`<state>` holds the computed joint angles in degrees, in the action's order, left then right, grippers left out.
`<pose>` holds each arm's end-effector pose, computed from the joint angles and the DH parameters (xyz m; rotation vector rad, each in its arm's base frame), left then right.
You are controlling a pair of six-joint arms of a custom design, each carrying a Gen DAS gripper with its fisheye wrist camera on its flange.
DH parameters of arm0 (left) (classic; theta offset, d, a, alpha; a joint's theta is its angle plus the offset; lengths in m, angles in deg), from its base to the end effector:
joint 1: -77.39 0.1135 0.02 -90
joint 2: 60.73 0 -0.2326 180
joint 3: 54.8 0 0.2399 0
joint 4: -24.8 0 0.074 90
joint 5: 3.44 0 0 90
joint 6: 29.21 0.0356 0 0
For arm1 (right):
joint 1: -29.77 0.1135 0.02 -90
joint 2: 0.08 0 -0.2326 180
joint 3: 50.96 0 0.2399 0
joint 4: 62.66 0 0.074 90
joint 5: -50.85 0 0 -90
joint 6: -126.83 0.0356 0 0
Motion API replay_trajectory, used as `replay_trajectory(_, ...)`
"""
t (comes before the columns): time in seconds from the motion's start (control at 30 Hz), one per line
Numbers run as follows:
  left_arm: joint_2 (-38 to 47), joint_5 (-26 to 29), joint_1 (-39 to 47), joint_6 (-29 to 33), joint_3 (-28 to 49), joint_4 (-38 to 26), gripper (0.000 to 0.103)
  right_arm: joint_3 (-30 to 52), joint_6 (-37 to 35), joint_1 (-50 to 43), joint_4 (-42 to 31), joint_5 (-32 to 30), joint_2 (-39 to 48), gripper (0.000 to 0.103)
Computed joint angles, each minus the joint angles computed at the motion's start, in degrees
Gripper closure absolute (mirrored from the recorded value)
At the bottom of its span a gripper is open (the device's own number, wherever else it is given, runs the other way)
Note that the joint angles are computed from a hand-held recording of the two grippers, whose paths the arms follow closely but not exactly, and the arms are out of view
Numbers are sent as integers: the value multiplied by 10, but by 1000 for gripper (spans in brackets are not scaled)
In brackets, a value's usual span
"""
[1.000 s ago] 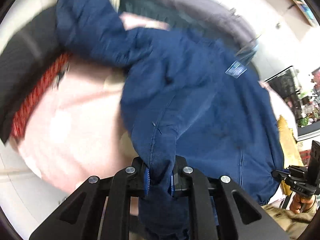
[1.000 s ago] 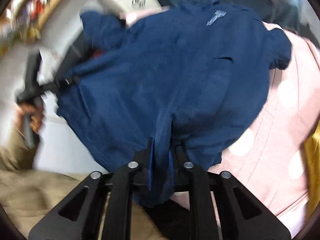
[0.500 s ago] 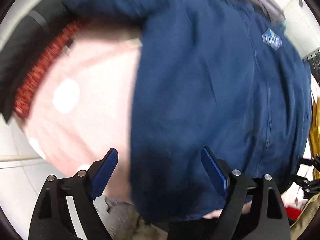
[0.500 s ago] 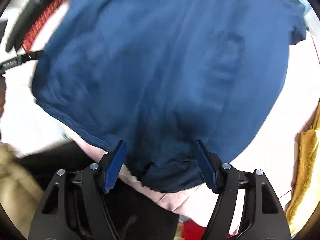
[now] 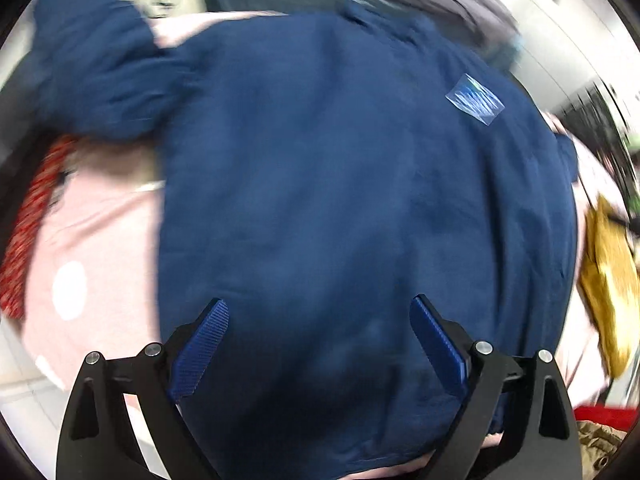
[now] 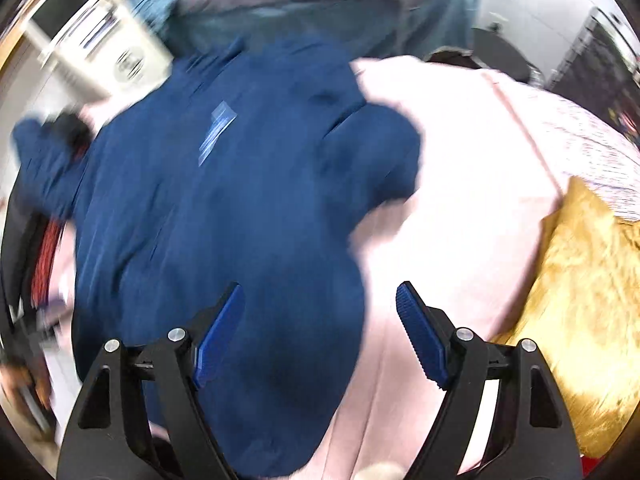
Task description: Fold large clothes
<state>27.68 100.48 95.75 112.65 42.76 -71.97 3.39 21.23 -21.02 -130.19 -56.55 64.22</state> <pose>0.2446 0.0722 0.2757 0.8593 2.8293 -0.2600 0.1213 -0.1318 0.1762 0.7982 2.6717 0.1896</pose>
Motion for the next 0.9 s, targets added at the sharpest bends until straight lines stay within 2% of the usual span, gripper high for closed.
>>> replay_trajectory(0.03, -17, -8, -22, -4, -30, 9, 13, 30, -14, -28, 10, -7, 47, 25)
replay_trajectory(0.2, -69, -29, -81, -6, -103, 29, 13, 189, 59, -22, 68, -19, 261, 25)
replay_trajectory(0.3, -61, -39, -78, -12, -102, 34, 13, 300, 132, 33, 113, 1, 398, 25)
replay_trajectory(0.5, -13, -70, -27, -38, -56, 40, 13, 527, 152, 92, 100, 65, 646, 25)
replay_trajectory(0.6, -5, -84, -14, -43, -45, 45, 13, 576, 148, 122, 87, 102, 712, 26)
replay_trajectory(0.67, -3, -88, -12, -45, -40, 44, 13, 558, 154, 129, 106, 95, 711, 28)
replay_trajectory(0.7, -2, -89, -13, -45, -39, 44, 13, 544, 149, 132, 118, 80, 706, 40)
replay_trajectory(0.73, -4, -90, -19, -50, -41, 45, 13, 528, 136, 132, 122, 71, 694, 58)
replay_trajectory(0.77, 0, -89, -23, -52, -38, 44, 13, 510, 120, 136, 132, 73, 680, 69)
replay_trajectory(0.8, 1, -85, -32, -56, -35, 39, 13, 480, 94, 137, 149, 72, 654, 87)
replay_trajectory(0.9, -7, -74, -76, -72, -37, 36, 13, 395, 78, 107, 188, 30, 559, 92)
